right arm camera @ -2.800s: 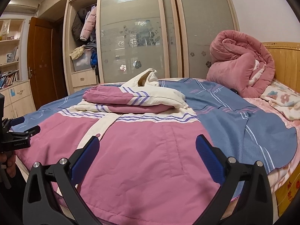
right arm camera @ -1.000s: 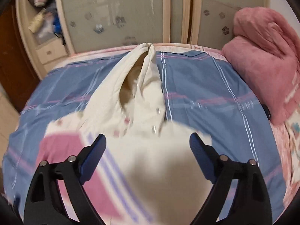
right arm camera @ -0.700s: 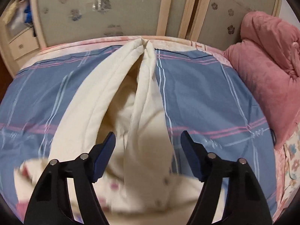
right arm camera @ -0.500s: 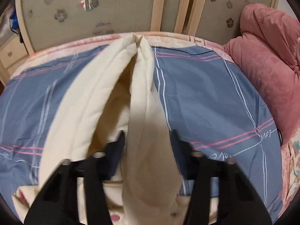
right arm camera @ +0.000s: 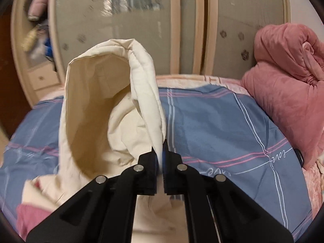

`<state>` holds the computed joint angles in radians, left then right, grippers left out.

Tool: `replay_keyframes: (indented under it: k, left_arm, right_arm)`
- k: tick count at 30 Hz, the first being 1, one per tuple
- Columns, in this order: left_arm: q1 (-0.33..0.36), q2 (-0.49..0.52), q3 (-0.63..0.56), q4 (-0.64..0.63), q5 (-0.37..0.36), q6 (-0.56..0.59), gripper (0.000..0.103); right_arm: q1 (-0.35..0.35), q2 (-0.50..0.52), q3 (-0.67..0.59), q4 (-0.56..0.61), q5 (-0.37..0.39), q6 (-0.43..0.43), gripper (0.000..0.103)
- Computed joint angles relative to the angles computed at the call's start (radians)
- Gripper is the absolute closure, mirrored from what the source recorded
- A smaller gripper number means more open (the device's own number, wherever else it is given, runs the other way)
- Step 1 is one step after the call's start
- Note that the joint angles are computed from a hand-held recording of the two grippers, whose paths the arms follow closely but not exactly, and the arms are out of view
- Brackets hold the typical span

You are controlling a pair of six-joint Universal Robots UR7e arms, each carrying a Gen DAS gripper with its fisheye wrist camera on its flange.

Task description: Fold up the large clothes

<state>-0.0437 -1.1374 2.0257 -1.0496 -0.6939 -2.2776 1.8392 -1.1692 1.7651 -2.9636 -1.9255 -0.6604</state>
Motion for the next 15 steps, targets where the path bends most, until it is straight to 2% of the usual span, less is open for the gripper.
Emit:
replay_keyframes:
  k: [3,4,6,7,9,11,14,15]
  left_arm:
    - [0.083,0.022,-0.101,0.083,0.109,0.04,0.002]
    - [0.137,0.053,-0.166,0.145,0.168,0.072,0.002]
    - [0.226,0.128,-0.298,0.311,0.234,0.069,0.002]
    - [0.274,0.153,-0.355,0.338,0.28,0.095,0.002]
    - [0.349,0.187,-0.438,0.32,0.344,0.178,0.003]
    - [0.423,0.234,-0.539,0.32,0.384,0.254,0.011]
    - [0.524,0.268,-0.625,0.133,0.403,0.475,0.027]
    - [0.545,0.28,-0.65,0.126,0.406,0.493,0.031]
  right_arm:
    - [-0.009,-0.059,0.06,-0.01,0.038,-0.045,0.1]
    - [-0.014,-0.077,0.077,-0.009,0.053,-0.052,0.1]
    - [-0.025,-0.104,0.097,0.009,0.083,-0.045,0.1]
    - [-0.031,-0.118,0.106,0.018,0.1,-0.035,0.1]
    - [-0.045,-0.134,0.112,0.029,0.129,-0.03,0.1]
    - [-0.055,-0.149,0.129,0.021,0.152,-0.027,0.1]
    - [-0.073,-0.179,0.153,0.036,0.194,0.001,0.1]
    - [-0.078,-0.188,0.163,0.037,0.204,-0.002,0.1]
